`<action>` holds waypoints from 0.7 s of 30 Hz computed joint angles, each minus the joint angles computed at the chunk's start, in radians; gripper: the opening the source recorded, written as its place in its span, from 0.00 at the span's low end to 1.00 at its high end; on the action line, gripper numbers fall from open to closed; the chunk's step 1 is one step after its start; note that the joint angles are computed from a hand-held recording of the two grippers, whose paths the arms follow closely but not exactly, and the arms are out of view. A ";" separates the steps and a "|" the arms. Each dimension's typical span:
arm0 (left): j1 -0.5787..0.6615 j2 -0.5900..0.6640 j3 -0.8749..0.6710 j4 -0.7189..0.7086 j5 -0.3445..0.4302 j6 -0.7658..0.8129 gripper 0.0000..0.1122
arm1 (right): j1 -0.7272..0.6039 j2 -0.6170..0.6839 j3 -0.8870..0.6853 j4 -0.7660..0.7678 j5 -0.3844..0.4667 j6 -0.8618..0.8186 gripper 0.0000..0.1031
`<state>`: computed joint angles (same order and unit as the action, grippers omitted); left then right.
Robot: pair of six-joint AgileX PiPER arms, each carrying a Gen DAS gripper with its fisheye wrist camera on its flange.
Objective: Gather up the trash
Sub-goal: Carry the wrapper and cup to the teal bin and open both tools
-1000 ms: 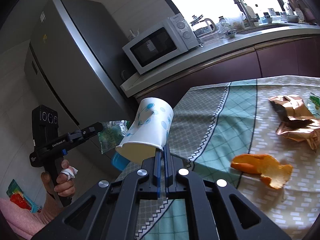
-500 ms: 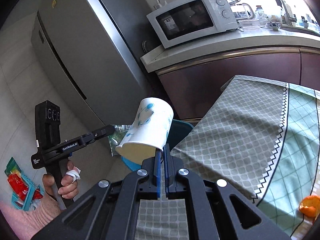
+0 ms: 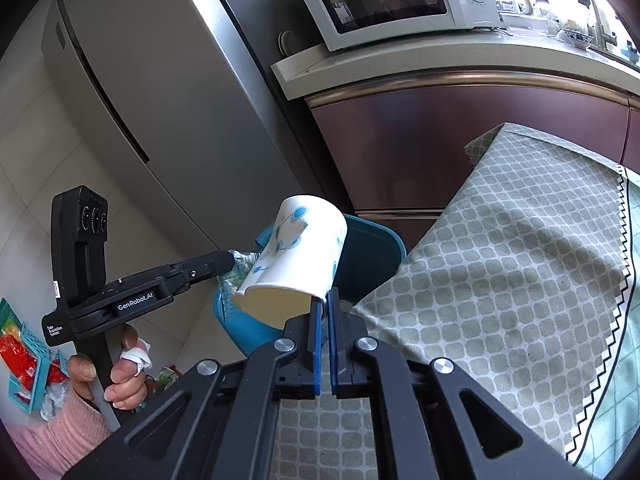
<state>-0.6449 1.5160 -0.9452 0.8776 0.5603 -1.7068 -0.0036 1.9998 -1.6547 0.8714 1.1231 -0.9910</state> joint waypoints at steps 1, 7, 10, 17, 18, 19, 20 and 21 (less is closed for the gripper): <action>0.004 0.011 -0.005 -0.001 0.001 0.002 0.13 | 0.008 0.005 -0.003 -0.007 -0.006 0.006 0.02; 0.034 0.064 -0.038 -0.036 -0.019 0.043 0.13 | 0.055 0.035 -0.023 -0.047 -0.036 0.050 0.03; 0.037 0.100 -0.071 -0.062 0.002 0.076 0.16 | 0.070 0.050 -0.040 -0.068 -0.042 0.087 0.09; 0.053 0.169 -0.107 -0.107 -0.007 0.105 0.23 | 0.042 0.017 0.017 -0.037 -0.050 0.045 0.29; 0.053 0.173 -0.107 -0.108 -0.010 0.101 0.23 | 0.036 0.011 0.029 -0.030 -0.047 0.032 0.29; 0.051 0.177 -0.108 -0.102 -0.013 0.092 0.23 | 0.029 0.004 0.041 -0.024 -0.043 0.020 0.29; 0.046 0.179 -0.106 -0.093 -0.012 0.080 0.23 | 0.021 -0.004 0.052 -0.016 -0.038 0.007 0.29; 0.039 0.183 -0.112 -0.088 -0.005 0.074 0.24 | 0.010 -0.011 0.062 -0.010 -0.029 -0.006 0.29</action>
<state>-0.6062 1.6993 -1.0577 0.7899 0.5553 -1.6328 0.0060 1.9888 -1.5922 0.8617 1.0939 -0.9967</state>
